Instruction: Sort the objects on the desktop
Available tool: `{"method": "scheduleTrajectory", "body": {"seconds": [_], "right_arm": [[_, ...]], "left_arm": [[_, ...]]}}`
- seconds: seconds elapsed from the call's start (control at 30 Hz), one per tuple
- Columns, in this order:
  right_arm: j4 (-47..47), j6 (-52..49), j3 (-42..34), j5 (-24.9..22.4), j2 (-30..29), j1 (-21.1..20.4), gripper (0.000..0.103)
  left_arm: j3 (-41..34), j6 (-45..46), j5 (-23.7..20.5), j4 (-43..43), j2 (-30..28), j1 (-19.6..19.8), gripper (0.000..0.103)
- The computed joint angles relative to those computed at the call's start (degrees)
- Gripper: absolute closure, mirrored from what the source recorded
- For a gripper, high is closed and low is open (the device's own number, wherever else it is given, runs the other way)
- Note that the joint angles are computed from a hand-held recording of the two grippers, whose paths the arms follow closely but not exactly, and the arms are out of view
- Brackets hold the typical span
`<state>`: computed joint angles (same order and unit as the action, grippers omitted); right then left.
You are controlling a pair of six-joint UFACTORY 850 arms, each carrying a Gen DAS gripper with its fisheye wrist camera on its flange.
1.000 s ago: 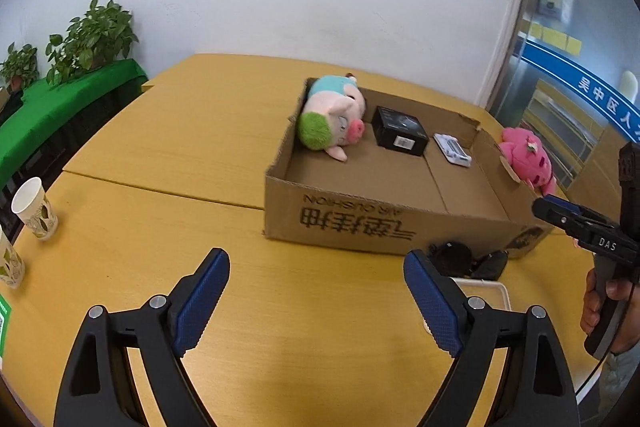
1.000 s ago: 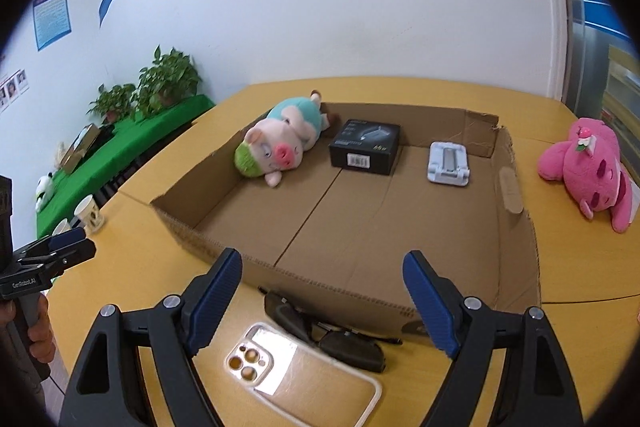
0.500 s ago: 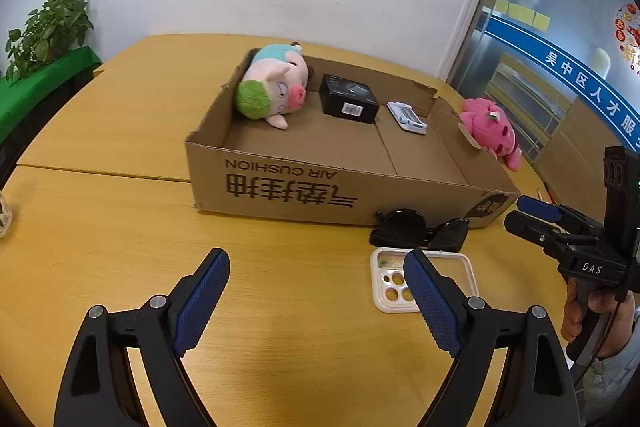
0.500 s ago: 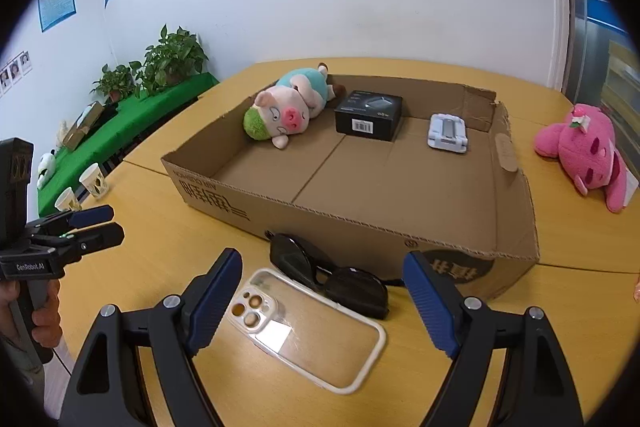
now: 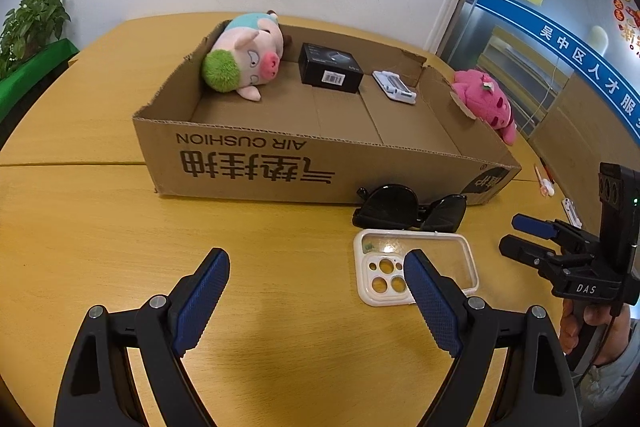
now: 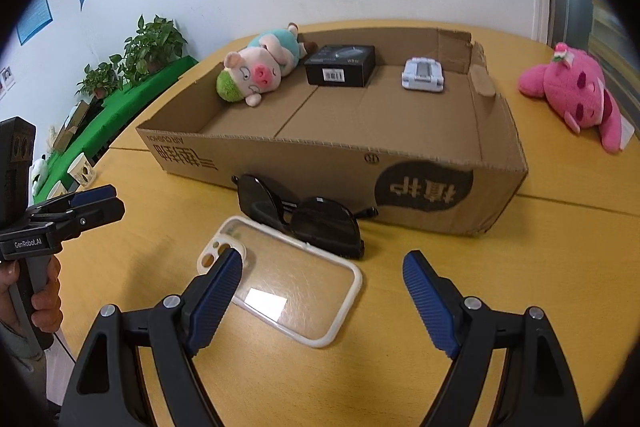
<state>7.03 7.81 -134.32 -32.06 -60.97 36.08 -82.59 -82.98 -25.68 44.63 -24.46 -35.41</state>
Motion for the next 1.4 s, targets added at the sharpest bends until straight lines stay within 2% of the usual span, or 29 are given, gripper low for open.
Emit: {"method": "scheduleTrajectory", "body": {"seconds": [0.23,0.43,0.53,0.63,0.87,1.13,1.27,1.4], "right_arm": [[4.6,-2.7,-1.8,-4.0,-2.3,-0.5,0.020],[8.7,-5.7,0.5,-2.9,-1.6,-0.6,0.020],[10.4,-7.7,2.8,-0.9,-0.4,-0.6,0.020],[12.9,-9.7,3.3,-1.2,-0.2,-0.9,0.020],[18.1,-14.7,-1.9,-5.8,-3.8,-1.2,0.020],[23.4,-16.0,-9.0,-7.6,-8.5,-1.8,0.020],[22.1,-15.3,-10.8,-8.3,-9.4,-1.6,0.018],[29.1,-22.0,-2.2,-2.4,-4.5,-1.9,0.018]], "left_arm": [[-2.4,8.5,1.0,-8.6,-2.8,0.8,0.011],[-4.1,17.8,2.4,-17.9,-4.7,1.3,0.012],[-3.4,20.6,3.7,-21.0,-4.4,1.6,0.012],[-2.4,25.2,5.7,-25.4,-3.9,2.1,0.012],[-4.7,41.3,5.8,-40.9,-6.5,3.6,0.017],[-9.8,64.6,5.4,-64.0,-11.2,4.7,0.032],[-11.0,60.1,4.5,-58.2,-11.5,4.0,0.034],[-8.4,55.6,8.1,-52.8,-8.9,3.6,0.037]]}}
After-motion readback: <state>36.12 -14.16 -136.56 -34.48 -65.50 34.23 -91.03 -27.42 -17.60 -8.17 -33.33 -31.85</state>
